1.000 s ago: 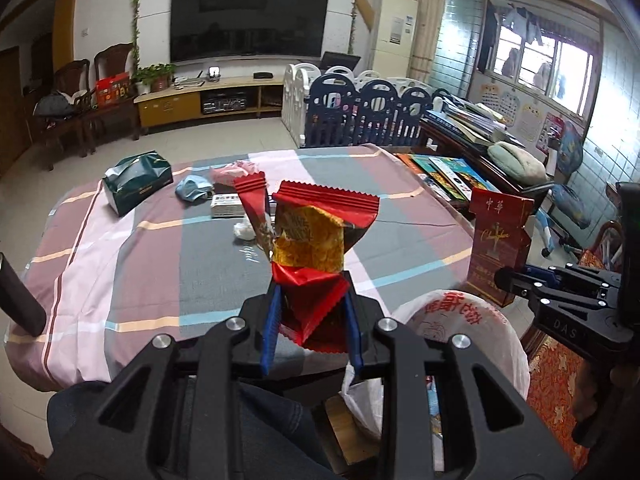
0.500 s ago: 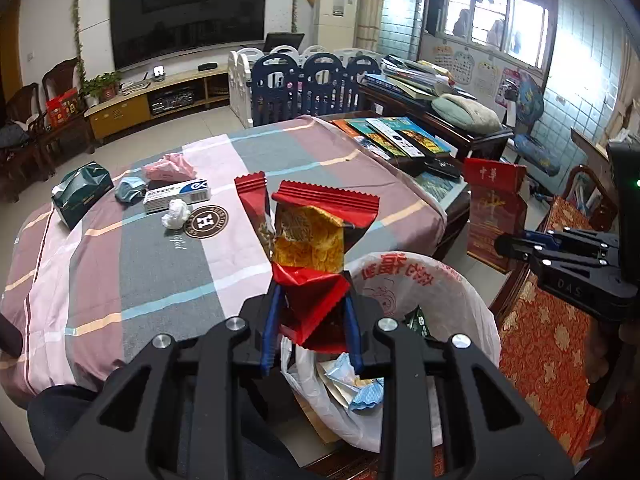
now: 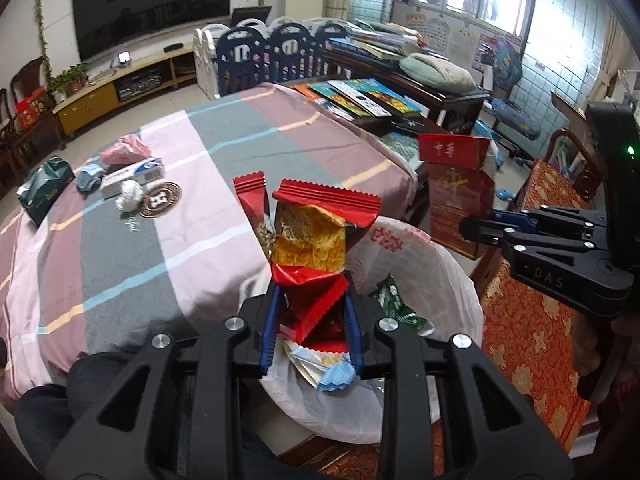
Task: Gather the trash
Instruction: 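Carry the wrapper and cigarette box over the bin and open both tools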
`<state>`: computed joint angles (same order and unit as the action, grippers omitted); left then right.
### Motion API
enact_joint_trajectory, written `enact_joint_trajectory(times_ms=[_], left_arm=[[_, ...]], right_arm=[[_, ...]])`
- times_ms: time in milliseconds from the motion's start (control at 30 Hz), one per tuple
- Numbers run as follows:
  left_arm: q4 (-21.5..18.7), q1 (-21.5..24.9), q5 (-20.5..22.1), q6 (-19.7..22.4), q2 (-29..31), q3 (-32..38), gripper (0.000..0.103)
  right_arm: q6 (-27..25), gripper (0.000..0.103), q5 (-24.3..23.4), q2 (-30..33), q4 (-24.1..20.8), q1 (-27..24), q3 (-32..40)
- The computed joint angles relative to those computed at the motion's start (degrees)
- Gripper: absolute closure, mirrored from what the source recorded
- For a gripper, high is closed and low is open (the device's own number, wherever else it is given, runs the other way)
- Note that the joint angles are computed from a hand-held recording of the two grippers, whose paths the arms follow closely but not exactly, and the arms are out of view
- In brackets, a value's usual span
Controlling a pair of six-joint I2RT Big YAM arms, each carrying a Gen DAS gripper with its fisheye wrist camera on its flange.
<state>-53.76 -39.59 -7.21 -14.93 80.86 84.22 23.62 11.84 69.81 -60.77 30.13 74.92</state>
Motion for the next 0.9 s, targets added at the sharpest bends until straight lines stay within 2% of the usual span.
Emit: enact_joint_trajectory(times_ms=[133, 300, 467, 600, 700, 900], left_arm=[[0.81, -0.8, 2.74, 1.48, 0.55, -0.56, 0.074], [0.9, -1.51, 3.07, 2.31, 1.02, -0.69, 0.074], [-0.99, -1.12, 6.14, 2.01, 2.14, -0.32, 0.067], [-1.37, -1.22, 6.24, 1.84, 2.42, -0.31, 0.046], [-1.32, -1.24, 5.79, 1.6, 2.38, -0.3, 0.034], [-1.56, -0.6, 4.53, 0.07, 2.36, -0.32, 0.029]], right_arm=[[0.48, 0.081, -0.25, -0.25, 0.0, -0.34, -0.87], [0.41, 0.081, -0.79, -0.31, 0.15, -0.61, -0.96], [0.57, 0.081, -1.1, 0.38, -0.42, -0.65, -0.94], [0.57, 0.081, -1.39, 0.5, -0.36, -0.71, -0.94], [0.6, 0.081, -1.43, 0.48, -0.33, -0.66, -1.03], [0.63, 0.081, -2.07, 1.21, -1.09, -0.44, -0.99]])
